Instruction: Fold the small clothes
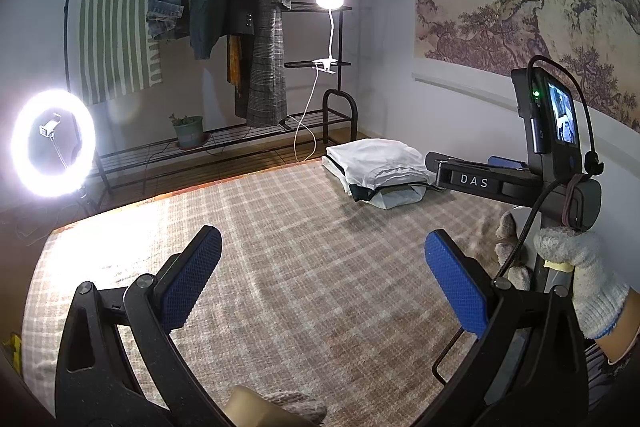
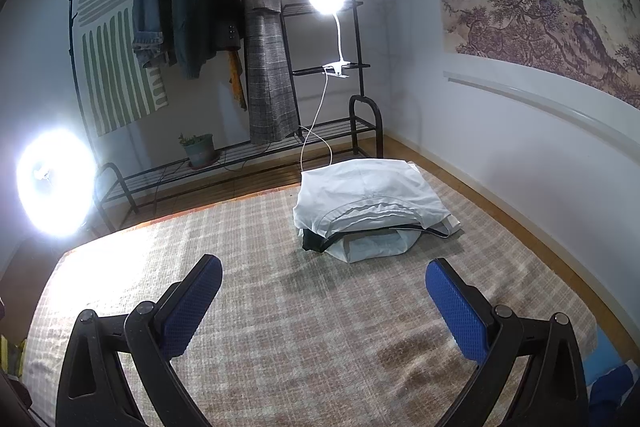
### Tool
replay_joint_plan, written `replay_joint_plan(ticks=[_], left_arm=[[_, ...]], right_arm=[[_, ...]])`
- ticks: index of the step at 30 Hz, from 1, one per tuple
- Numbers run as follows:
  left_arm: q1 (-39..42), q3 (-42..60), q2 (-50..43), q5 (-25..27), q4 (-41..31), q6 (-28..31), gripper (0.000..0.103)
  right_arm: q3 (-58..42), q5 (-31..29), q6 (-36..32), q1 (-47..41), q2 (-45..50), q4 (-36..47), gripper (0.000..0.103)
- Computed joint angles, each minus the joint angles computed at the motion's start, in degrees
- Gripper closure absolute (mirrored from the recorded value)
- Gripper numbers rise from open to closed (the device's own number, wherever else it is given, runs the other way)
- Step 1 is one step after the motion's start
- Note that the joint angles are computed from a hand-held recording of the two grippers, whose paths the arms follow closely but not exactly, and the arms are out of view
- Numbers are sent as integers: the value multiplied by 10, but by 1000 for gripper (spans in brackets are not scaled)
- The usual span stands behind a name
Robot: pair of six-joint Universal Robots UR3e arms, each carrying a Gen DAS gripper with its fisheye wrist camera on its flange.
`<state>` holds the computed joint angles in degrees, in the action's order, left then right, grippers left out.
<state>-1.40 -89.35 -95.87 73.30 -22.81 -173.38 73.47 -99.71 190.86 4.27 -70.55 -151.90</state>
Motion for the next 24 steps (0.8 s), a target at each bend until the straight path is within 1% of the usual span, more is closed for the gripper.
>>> replay_joint_plan(ticks=[17, 22, 24], left_arm=[[-4, 1, -2, 5, -5, -1, 0], [-13, -22, 0, 29, 35, 2, 0], [-12, -21, -1, 31, 32, 5, 0]], right_arm=[[1, 1, 2, 2, 0, 3, 0], [3, 1, 2, 4, 0, 3, 0], [5, 0, 2, 5, -1, 2, 0]])
